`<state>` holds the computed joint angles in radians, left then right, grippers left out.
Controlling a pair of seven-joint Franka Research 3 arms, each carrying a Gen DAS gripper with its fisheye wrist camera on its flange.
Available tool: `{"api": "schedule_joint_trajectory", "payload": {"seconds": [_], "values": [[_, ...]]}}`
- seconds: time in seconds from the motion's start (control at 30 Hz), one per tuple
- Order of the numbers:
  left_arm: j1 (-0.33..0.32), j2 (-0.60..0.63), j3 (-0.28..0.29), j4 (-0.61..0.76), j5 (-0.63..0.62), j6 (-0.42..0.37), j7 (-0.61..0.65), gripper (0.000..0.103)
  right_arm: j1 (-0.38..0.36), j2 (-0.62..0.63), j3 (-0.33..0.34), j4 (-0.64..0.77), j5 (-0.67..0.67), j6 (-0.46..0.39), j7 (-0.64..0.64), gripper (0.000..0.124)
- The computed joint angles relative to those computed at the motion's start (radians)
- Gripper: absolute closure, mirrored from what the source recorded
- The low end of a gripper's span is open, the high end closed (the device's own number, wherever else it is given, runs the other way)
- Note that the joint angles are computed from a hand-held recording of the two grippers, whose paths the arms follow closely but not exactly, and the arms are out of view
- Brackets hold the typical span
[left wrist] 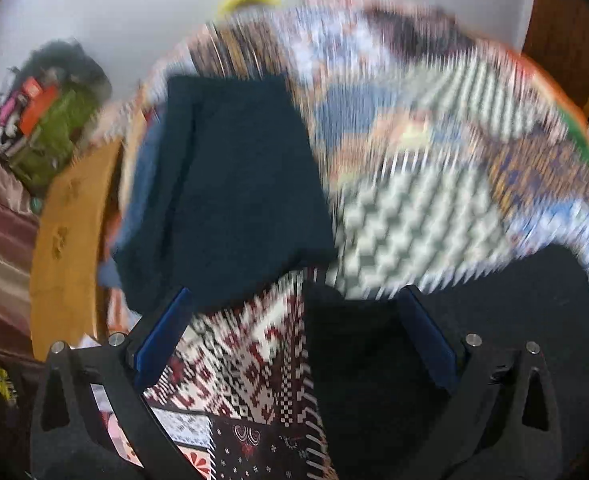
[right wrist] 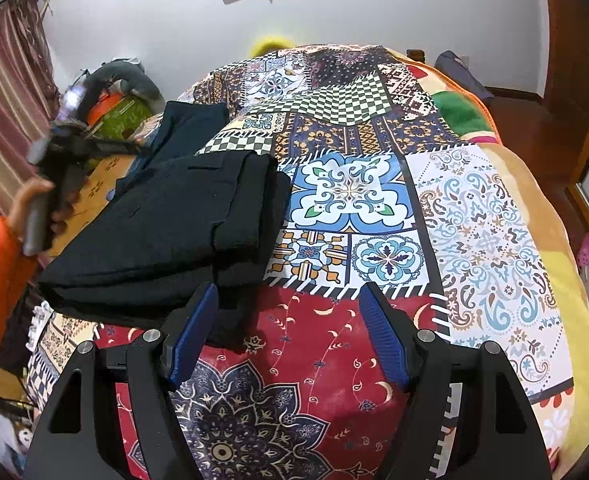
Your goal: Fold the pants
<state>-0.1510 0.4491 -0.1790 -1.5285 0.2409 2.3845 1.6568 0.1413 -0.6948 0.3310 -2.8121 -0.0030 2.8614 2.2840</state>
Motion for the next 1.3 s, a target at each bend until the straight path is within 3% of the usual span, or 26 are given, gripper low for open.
{"api": "schedule_joint_trajectory", "payload": {"seconds": [0.07,0.17,0.33,0.4,0.63,0.77,0.87,0.97,1.07,1.17,1.3], "values": [[0.015,-0.009,-0.007,-0.05,-0.01,0.003,0.034,0.0,-0.001,-0.001,0.003,0.006,-0.004,-0.008,-0.001,0.054],[0.058,-0.11,-0.014,-0.219,-0.052,0.125,0.049,0.0,-0.003,-0.01,0.013,0.015,-0.017,-0.019,-0.003,0.054],[0.149,-0.273,-0.038,-0.407,-0.272,0.103,0.195,0.0,-0.002,-0.015,0.022,0.023,-0.026,-0.017,0.004,0.054],[0.158,-0.344,-0.027,-0.48,-0.346,0.099,0.253,0.0,0.002,-0.011,0.027,0.029,-0.027,-0.008,0.007,0.054],[0.087,-0.611,0.045,-0.739,-0.443,0.138,0.333,0.0,0.016,-0.011,0.046,0.03,-0.026,0.034,0.011,0.054],[0.023,-0.666,0.094,-0.768,-0.547,0.086,0.409,0.0,0.023,-0.006,0.053,0.025,-0.018,0.06,0.016,0.054],[0.012,-0.716,0.085,-0.818,-0.512,0.161,0.37,0.0,0.035,0.013,0.045,0.022,-0.003,0.072,0.014,0.054],[-0.032,-0.744,0.127,-0.836,-0.576,0.181,0.392,0.0,0.059,0.051,0.022,0.024,0.013,0.085,-0.009,0.054],[-0.06,-0.758,0.154,-0.855,-0.637,0.196,0.431,0.0,0.098,0.083,-0.016,0.013,0.04,0.119,-0.045,0.067],[-0.04,-0.75,0.135,-0.884,-0.576,0.256,0.406,0.0,0.151,0.097,-0.068,0.0,0.087,0.133,-0.092,0.082],[-0.035,-0.759,0.154,-0.904,-0.564,0.281,0.403,0.0,0.168,0.065,-0.08,-0.022,0.128,0.134,-0.133,0.087]]}}
